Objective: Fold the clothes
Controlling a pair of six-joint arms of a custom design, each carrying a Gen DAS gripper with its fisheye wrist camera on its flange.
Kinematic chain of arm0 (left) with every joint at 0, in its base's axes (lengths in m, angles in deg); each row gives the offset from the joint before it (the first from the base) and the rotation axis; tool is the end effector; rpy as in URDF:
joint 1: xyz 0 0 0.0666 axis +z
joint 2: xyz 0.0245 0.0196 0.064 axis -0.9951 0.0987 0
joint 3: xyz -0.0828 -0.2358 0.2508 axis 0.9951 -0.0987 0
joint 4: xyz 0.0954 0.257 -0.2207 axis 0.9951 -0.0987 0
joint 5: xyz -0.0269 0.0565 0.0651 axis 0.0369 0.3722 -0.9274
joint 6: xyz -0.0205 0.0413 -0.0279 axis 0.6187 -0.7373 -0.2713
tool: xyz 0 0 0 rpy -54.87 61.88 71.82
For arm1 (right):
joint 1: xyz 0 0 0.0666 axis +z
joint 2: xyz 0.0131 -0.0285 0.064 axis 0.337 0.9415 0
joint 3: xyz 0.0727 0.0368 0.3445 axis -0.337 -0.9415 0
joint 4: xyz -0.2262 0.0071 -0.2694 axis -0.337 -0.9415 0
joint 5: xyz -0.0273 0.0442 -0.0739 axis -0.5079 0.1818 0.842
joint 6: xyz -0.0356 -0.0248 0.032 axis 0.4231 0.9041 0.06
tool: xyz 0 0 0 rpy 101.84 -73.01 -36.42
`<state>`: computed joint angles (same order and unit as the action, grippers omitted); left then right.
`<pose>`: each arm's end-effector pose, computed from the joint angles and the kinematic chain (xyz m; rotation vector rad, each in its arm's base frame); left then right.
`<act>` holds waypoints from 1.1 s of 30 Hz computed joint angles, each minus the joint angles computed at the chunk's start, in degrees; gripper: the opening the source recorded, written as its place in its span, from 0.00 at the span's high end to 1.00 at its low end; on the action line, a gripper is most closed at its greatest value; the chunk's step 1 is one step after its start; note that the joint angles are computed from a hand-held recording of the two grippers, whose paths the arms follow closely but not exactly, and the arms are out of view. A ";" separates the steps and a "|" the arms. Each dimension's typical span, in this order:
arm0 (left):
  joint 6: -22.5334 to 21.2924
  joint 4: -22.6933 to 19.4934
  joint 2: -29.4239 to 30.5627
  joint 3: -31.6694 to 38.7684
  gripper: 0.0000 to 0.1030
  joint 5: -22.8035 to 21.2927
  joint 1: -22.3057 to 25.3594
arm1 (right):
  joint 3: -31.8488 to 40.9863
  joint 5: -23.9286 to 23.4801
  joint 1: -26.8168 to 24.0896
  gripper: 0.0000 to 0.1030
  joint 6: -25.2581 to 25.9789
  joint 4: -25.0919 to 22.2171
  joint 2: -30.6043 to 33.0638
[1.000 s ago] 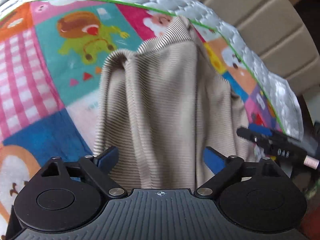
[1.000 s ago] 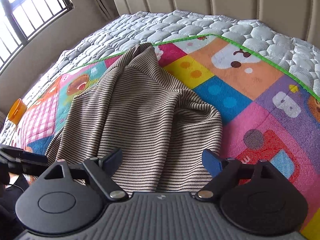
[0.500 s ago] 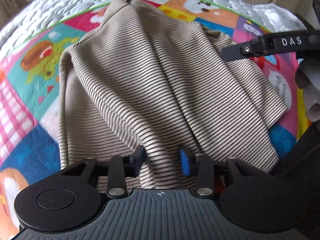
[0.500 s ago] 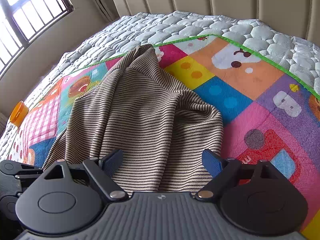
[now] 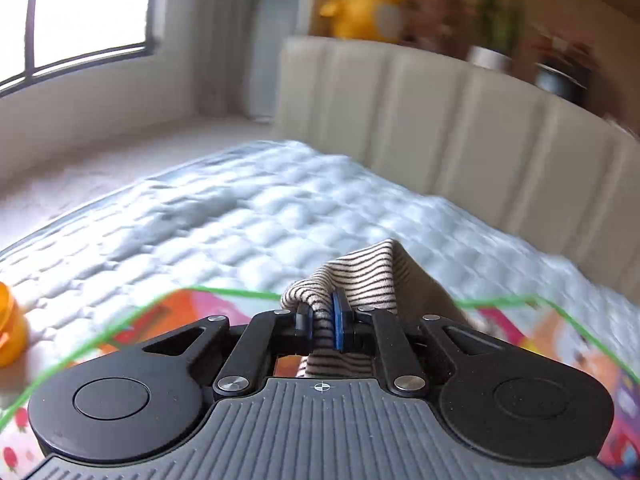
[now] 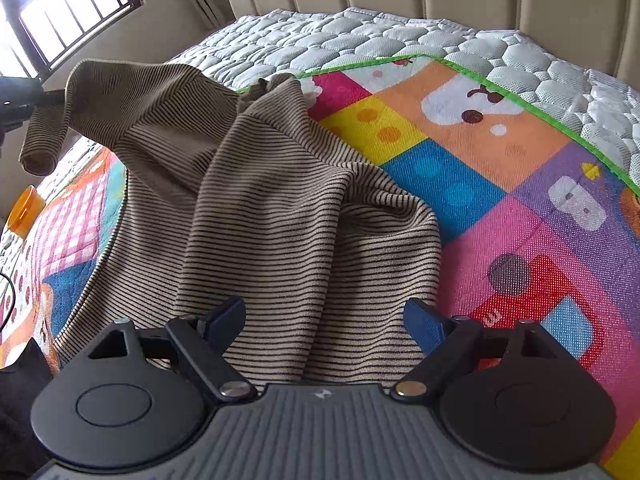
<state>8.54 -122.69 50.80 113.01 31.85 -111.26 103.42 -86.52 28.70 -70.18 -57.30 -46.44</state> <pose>0.4192 -0.2054 0.5411 0.0908 2.2315 -0.1876 0.1928 0.0319 0.4438 0.2468 2.5356 0.2721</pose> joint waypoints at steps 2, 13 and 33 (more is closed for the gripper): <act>2.20 -0.79 2.06 -1.05 0.89 -0.59 2.43 | -0.11 0.59 0.39 0.15 0.04 -0.35 0.62; 11.95 -3.02 -4.90 -16.76 0.77 9.34 10.71 | -0.36 4.67 3.97 0.15 0.46 -1.88 2.41; 28.16 2.35 -18.28 -23.84 0.14 10.54 -8.85 | 3.77 34.78 29.85 0.40 7.61 1.37 2.45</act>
<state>36.70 -120.34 32.52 89.17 42.38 -120.11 107.20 -51.74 58.54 -62.57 -55.93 -43.99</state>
